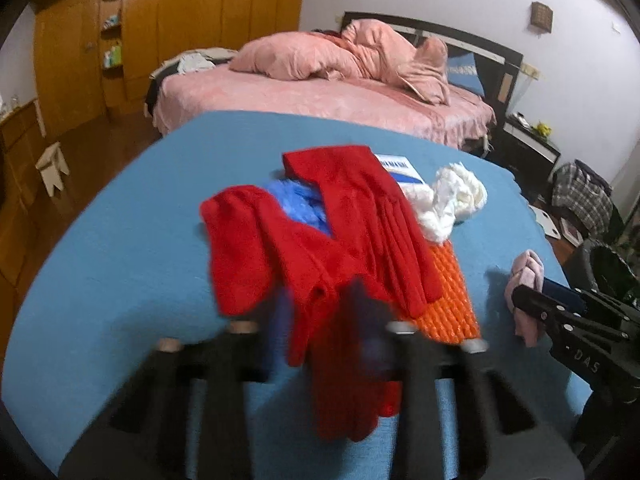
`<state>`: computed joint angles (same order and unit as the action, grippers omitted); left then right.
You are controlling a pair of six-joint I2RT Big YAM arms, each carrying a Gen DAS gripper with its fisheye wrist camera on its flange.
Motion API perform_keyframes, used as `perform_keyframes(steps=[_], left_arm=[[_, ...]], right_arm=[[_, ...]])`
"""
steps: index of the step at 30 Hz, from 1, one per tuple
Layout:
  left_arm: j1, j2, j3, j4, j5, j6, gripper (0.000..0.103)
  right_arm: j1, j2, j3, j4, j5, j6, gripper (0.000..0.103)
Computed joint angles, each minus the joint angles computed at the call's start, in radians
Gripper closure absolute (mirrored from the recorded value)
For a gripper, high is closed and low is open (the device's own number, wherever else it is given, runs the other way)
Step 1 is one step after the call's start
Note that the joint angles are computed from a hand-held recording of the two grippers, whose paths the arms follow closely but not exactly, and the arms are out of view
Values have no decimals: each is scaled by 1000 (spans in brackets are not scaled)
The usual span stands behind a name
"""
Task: Collect trash
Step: 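Carry the red gloves and pink sock over the bin with both tools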
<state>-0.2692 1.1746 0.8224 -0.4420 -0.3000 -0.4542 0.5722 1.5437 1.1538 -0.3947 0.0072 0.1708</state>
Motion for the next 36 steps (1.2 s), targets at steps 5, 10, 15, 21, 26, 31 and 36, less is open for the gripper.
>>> perform_keyframes(steps=[5,10,15,21,26,31,36], left_arm=[[-18,-46,-38,62,-34,6,99],[-61,-113,-54,72,-78,19,99],[-108,-151,-36,59,-95,34,99],[-175,-171,-13,56,-106,38,99],[-235,-158,23,75,-108,50,99],[-295,-117,72,104,-97,61,99],[-342,-60,118,136,-63,74,99]], right_arm=[[1,-6,-6,13,3,1,67],[-2,-36,-17,24,-6,2,67],[-11,-83,-33,32,-16,3,67],[-33,-151,-57,29,-17,2,67],[-61,-221,-88,24,-9,-5,67],[-102,-285,-119,21,-4,-7,67],[-170,-363,-164,3,-1,-10,67]])
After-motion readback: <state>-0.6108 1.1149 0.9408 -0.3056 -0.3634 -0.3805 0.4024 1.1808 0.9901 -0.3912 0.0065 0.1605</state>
